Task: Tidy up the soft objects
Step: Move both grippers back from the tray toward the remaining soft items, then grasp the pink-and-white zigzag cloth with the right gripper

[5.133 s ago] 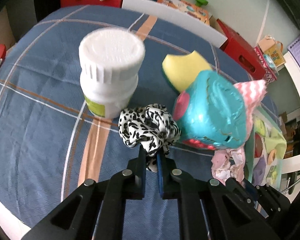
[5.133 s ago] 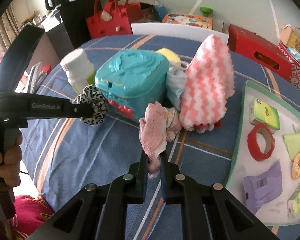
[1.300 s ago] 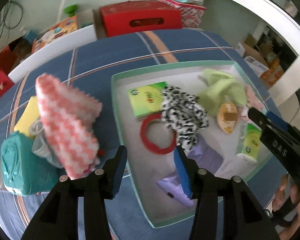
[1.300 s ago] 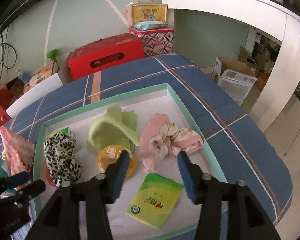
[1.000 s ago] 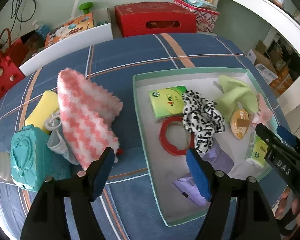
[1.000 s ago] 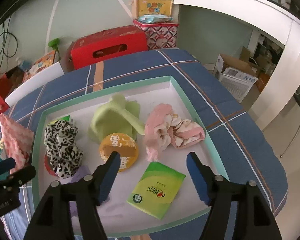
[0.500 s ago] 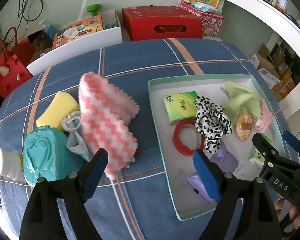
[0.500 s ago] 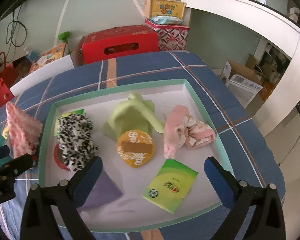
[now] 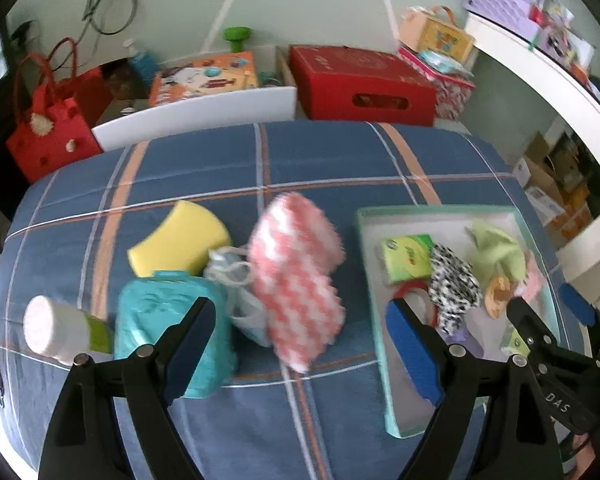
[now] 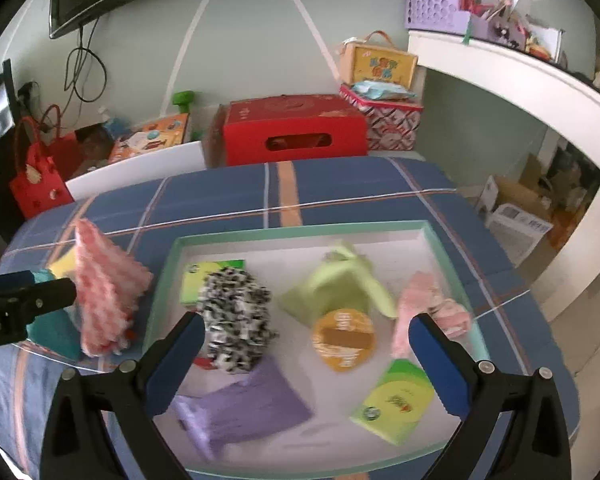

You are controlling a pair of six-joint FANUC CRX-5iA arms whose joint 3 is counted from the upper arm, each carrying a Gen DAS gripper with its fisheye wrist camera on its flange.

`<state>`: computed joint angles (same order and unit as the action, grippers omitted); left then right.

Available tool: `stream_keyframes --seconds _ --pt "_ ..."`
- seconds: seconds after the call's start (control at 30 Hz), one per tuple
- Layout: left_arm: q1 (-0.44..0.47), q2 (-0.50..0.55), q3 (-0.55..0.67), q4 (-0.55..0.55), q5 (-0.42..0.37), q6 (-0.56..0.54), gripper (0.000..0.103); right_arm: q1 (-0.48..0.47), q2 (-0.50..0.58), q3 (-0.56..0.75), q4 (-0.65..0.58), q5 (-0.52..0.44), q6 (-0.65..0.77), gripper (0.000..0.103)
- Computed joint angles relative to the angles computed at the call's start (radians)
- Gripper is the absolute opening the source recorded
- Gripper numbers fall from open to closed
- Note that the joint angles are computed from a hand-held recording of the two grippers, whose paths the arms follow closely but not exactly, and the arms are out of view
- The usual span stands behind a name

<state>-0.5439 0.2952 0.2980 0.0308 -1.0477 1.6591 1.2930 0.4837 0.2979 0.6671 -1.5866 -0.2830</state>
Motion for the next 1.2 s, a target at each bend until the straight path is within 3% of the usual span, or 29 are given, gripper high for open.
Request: stream_keyframes --seconds 0.5,0.87,1.2 --pt "0.115 -0.05 -0.07 0.058 0.038 0.045 0.087 -0.044 0.065 0.169 0.003 0.067 0.134 0.103" --pt "0.213 -0.08 -0.122 0.114 0.072 0.043 0.087 -0.063 0.118 0.239 0.032 0.212 0.245 0.103" --pt "0.281 -0.077 -0.159 0.177 0.089 0.054 0.087 -0.084 0.199 0.351 -0.052 0.271 0.343 0.103"
